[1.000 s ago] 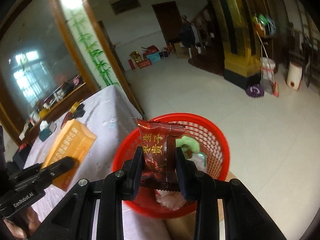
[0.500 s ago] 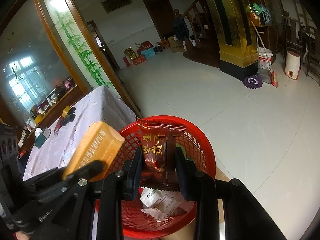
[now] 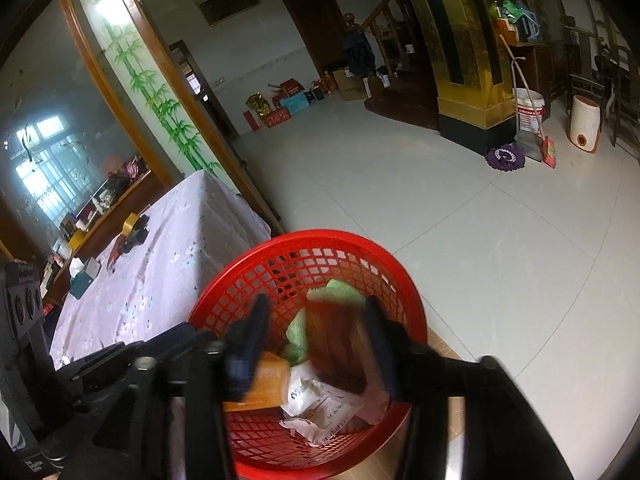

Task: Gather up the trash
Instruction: 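Carry both items to the red wastebasket and open both tools to drop them, then move both open tools back over the trash on the table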

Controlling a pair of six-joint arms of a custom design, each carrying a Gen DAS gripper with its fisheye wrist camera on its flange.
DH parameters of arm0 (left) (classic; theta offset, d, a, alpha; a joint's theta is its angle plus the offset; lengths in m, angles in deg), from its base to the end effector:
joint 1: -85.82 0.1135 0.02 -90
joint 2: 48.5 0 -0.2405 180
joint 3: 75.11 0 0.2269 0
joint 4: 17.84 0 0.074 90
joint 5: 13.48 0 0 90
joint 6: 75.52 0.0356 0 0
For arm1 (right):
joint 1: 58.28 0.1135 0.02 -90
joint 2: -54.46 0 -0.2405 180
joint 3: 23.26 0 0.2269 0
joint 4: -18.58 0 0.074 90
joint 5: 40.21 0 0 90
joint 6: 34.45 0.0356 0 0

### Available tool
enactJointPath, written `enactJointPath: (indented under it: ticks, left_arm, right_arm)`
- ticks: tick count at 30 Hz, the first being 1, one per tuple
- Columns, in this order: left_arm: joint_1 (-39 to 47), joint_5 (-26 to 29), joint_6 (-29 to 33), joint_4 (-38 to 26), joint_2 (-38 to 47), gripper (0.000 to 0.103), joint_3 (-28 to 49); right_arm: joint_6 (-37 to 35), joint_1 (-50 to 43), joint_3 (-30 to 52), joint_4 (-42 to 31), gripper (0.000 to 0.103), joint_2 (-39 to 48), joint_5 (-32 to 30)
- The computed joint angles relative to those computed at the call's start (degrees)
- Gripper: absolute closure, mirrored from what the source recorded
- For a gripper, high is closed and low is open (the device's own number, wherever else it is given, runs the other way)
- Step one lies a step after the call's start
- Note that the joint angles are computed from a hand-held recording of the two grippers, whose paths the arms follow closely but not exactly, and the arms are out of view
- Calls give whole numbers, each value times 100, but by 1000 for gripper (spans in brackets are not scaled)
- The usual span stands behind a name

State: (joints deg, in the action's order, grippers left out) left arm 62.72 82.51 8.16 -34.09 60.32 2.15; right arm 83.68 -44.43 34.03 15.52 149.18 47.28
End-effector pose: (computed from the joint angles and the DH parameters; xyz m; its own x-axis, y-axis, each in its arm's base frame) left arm 0.3337 -0.1464 0.1413 -0.7274 0.1912 -0.6590 0.3769 0.9139 -0.1508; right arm 0.2941 0.0741 0.1441 -0.6840 0.3165 -0.6573 0.0578 0.9217 0.3836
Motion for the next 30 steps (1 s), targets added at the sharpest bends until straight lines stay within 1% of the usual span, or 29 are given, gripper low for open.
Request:
enactJointPath:
  ticks: [1,3,5,6,7,10,11,15,17,19,21,23,24,27,28,30]
  left_arm:
    - [10,-41,-16,75,-77,53,-97]
    - [37,-102,-23,133,-284,53,-298]
    - [121,-95,-56,272,-637,53,-657]
    - [158,-138,-51,334,-830,51,-835]
    - [183,-229,-35,347,-1056,45,-1011]
    - [439,-322,36,453,-1952,43,-1723]
    - [523,-311,66,377,-2184,43,-1841]
    - [1275,51,309,-133,-3391,40,-2386]
    - [1785,254,523,-501,-3903,40,-2532]
    - [2585,660,841,-905,-4360,38,-2627]
    - [3335,1061,1155,-1239,-4553,37,-2613]
    - [4347,1581,1585,-1549,-4618,37,-2547]
    - [4833,1752,1796,-1642,-4542,36,-2478]
    - [6119,2095,2350,-1697,-4006,36,-2160]
    - [6541,2116,2507,-1643,-3752,36,-2020]
    - [7126,2070,2667,-1473,-3189,36,-1715]
  right_arm:
    - [26,-1,-88,45,42,-114,26]
    - [64,3,-212,48,42,-319,93]
    - [108,35,-374,29,42,-607,181]
    - [109,81,-448,-11,42,-767,255]
    - [97,179,-514,-95,42,-965,358]
    - [131,549,-582,-252,40,-1317,594]
    - [150,716,-570,-302,39,-1397,672]
    - [245,1444,-395,-449,37,-1524,979]
    - [296,1838,-202,-482,37,-1416,1146]
    - [372,2251,58,-527,36,-1225,1309]
    - [407,2592,335,-577,35,-983,1426]
    - [408,2935,664,-651,35,-709,1549]
    - [400,3110,853,-691,35,-551,1579]
    - [333,3566,1450,-839,34,-69,1678]
    - [300,3716,1686,-905,32,116,1714]
    - [257,3949,2024,-974,31,407,1747]
